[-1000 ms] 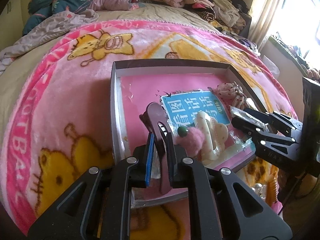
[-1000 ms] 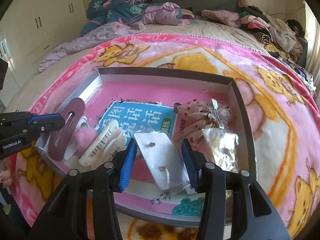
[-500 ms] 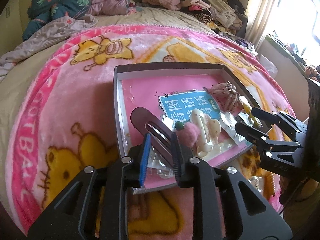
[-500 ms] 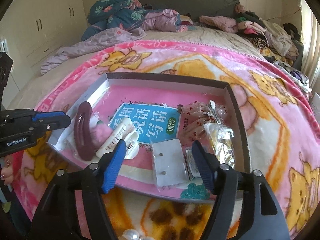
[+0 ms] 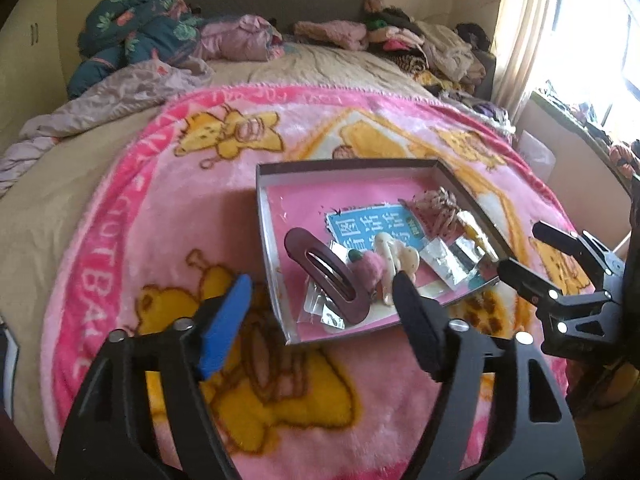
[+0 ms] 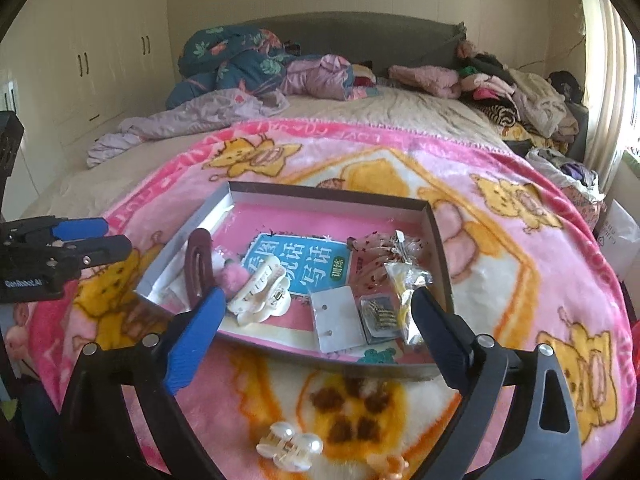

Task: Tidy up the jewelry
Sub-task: 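Open both tools to drop the claw clip and earring card in the tray, then withdraw both tools from the tray toward the remaining clips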

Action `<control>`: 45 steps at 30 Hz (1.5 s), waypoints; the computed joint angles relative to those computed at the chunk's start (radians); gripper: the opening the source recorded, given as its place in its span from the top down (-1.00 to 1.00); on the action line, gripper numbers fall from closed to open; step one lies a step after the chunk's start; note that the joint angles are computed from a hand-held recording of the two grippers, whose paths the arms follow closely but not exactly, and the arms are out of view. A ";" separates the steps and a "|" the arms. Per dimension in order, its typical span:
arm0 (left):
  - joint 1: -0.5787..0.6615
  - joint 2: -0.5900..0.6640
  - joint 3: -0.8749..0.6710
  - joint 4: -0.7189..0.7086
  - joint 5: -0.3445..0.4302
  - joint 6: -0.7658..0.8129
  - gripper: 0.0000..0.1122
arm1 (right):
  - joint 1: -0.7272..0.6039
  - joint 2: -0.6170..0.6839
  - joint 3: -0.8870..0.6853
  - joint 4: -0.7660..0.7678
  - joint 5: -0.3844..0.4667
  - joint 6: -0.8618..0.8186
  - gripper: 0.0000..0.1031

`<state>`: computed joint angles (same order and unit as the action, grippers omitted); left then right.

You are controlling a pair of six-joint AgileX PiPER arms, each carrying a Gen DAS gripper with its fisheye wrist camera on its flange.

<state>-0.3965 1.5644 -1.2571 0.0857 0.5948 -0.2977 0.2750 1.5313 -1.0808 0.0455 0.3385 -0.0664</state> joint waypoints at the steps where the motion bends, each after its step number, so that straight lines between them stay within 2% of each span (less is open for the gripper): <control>1: -0.006 -0.020 0.011 0.016 0.001 -0.019 -0.25 | 0.001 -0.013 0.007 -0.002 0.002 0.003 -0.81; 3: -0.015 -0.042 0.026 0.030 0.003 -0.039 -0.27 | 0.006 -0.043 0.028 -0.012 0.001 0.010 -0.82; 6: -0.038 -0.082 0.061 0.063 0.002 -0.080 -0.41 | 0.008 -0.084 0.063 -0.018 -0.003 0.011 -0.83; 18: -0.159 -0.143 0.192 0.187 -0.037 -0.283 -0.41 | -0.015 -0.239 0.239 -0.018 -0.014 0.003 -0.83; 29: -0.270 -0.133 0.247 0.278 -0.069 -0.438 -0.41 | -0.081 -0.366 0.397 0.075 -0.017 -0.108 -0.83; 35: -0.321 -0.088 0.237 0.304 -0.077 -0.487 -0.41 | -0.135 -0.378 0.468 0.193 -0.034 -0.250 -0.83; 45: -0.378 0.005 0.204 0.331 -0.098 -0.529 -0.41 | -0.246 -0.329 0.547 0.575 -0.064 -0.681 -0.79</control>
